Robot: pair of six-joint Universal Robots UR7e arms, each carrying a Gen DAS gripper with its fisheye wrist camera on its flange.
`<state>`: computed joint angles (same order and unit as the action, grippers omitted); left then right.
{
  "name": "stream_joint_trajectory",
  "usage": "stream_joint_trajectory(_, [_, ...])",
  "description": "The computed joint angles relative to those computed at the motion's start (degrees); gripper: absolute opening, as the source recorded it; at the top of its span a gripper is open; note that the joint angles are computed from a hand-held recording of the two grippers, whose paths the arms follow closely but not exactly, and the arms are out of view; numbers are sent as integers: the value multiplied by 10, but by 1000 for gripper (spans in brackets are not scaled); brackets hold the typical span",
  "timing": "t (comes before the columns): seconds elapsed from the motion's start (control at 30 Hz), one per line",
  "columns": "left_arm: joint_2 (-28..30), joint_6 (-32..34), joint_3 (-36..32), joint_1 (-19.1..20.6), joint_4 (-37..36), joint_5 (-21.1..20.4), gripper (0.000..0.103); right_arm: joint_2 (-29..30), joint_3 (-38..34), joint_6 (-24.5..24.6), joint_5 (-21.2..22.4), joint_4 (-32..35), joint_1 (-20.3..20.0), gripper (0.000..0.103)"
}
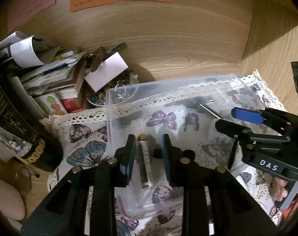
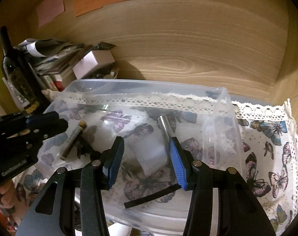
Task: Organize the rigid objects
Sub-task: 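Lower the battery into the clear box with the left tool while the right drops the charger in, then grasp the keys with the left tool while the right tool grasps the white handheld device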
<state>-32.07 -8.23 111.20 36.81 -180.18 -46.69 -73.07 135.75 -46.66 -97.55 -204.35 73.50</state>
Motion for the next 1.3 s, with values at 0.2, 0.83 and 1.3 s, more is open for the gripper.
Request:
stream_joint_trajectory(0.2, [-8,-4,26,-28,-18,16,63,-22,22,-7,21,-28,1,60])
stream_joint_trajectory(0.83, [-99,-140,190,-95,5,59,99,-157,197,-73,168,-55,-99,82])
stream_joint_trajectory(1.3, [-88,-199,214,-75,79,5,88,-83,259,-129,164,-103,-143,85])
